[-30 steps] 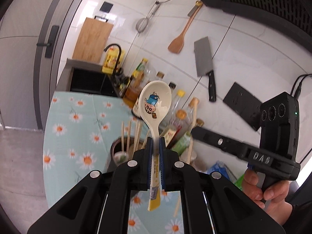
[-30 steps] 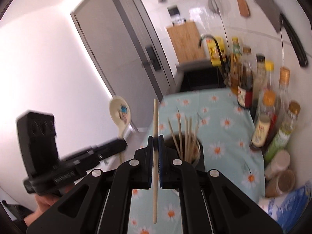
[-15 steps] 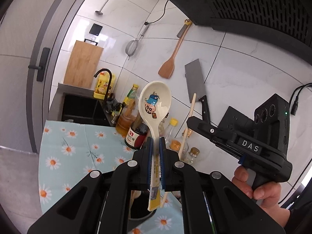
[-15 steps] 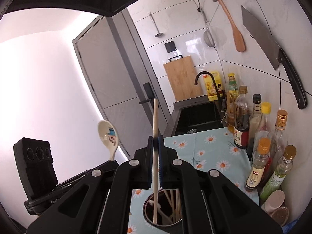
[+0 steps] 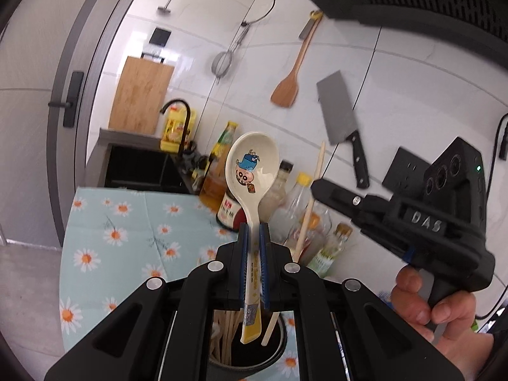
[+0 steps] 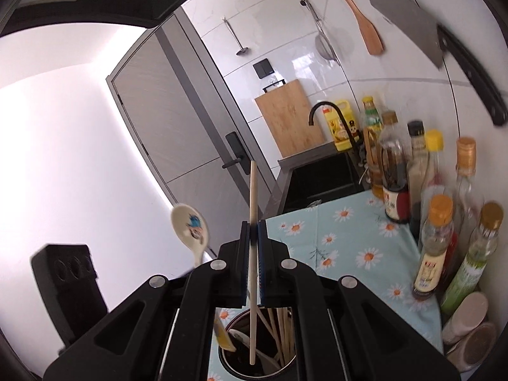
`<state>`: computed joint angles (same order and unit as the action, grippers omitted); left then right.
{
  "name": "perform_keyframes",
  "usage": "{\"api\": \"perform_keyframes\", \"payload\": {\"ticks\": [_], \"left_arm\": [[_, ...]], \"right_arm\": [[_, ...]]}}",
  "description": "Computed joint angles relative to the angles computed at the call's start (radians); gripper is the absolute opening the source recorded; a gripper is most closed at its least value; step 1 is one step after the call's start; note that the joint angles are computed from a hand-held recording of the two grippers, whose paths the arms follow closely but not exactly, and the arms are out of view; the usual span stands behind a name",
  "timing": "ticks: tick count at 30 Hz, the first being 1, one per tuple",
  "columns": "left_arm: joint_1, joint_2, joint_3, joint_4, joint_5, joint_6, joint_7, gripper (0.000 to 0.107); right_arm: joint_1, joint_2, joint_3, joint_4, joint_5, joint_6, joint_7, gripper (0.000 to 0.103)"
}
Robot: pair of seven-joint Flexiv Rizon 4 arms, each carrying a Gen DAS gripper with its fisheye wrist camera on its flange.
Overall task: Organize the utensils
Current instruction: 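Lift the spoon and chopstick and carry both tools over the black holder, then open both tools to drop the spoon and chopstick into the holder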
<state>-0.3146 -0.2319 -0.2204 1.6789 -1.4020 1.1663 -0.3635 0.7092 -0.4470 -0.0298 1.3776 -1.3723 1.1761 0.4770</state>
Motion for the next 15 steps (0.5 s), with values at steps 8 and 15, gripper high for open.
{"api": "perform_keyframes", "payload": {"ticks": [8,15], "left_arm": [[-0.005,-0.011,0.0,0.04,0.028,0.021,-0.004,0.006],[-0.003,0.0,0.003,0.067,0.045,0.035,-0.049,0.018]], "right_arm": [[0.008,-0.021,0.008,0.012,0.025,-0.013,-0.001,0.006],[0.022,-0.032,0.015,0.012,0.139,-0.009,-0.08,0.009]]}}
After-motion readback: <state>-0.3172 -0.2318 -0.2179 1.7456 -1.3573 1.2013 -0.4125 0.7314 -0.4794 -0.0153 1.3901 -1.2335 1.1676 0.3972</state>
